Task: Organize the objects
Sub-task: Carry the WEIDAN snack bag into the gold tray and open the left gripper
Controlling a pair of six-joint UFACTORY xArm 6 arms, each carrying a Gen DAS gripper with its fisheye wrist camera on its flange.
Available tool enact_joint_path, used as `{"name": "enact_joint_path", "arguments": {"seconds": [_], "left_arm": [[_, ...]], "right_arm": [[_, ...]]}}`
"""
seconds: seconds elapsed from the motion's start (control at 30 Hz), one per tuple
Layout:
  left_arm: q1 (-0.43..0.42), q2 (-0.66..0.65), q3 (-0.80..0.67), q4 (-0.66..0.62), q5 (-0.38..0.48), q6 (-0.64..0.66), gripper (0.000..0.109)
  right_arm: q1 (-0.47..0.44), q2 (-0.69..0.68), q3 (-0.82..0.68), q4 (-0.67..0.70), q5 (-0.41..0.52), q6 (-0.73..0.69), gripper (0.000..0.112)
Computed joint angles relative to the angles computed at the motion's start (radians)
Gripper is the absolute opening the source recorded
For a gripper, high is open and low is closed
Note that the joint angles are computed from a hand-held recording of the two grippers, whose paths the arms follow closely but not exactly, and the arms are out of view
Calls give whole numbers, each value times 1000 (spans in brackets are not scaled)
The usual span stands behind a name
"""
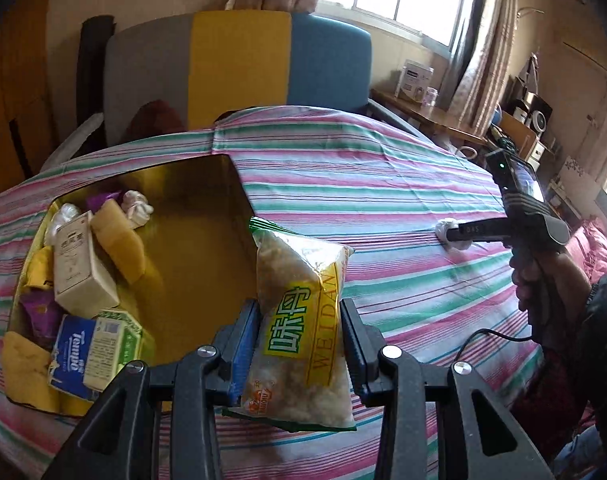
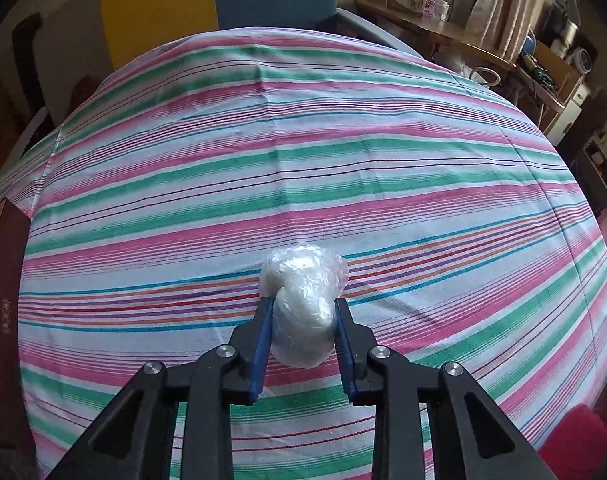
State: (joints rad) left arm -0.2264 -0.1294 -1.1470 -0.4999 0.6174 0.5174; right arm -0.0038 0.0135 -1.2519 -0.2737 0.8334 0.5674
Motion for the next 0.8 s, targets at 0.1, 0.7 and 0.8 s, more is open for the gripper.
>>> {"name": "enact_joint_path", "arguments": {"seconds": [0.1, 0.7, 0.8], "left_arm": [[32, 3, -2, -10, 8, -9, 40], [231, 43, -31, -30, 73, -114, 40], [219, 50, -44, -32, 75, -113, 40]], "right_arm": [[7, 1, 2, 13, -9, -23, 29], [40, 22, -18, -7, 20, -83, 29], [46, 26, -21, -11, 24, -92, 29]]}}
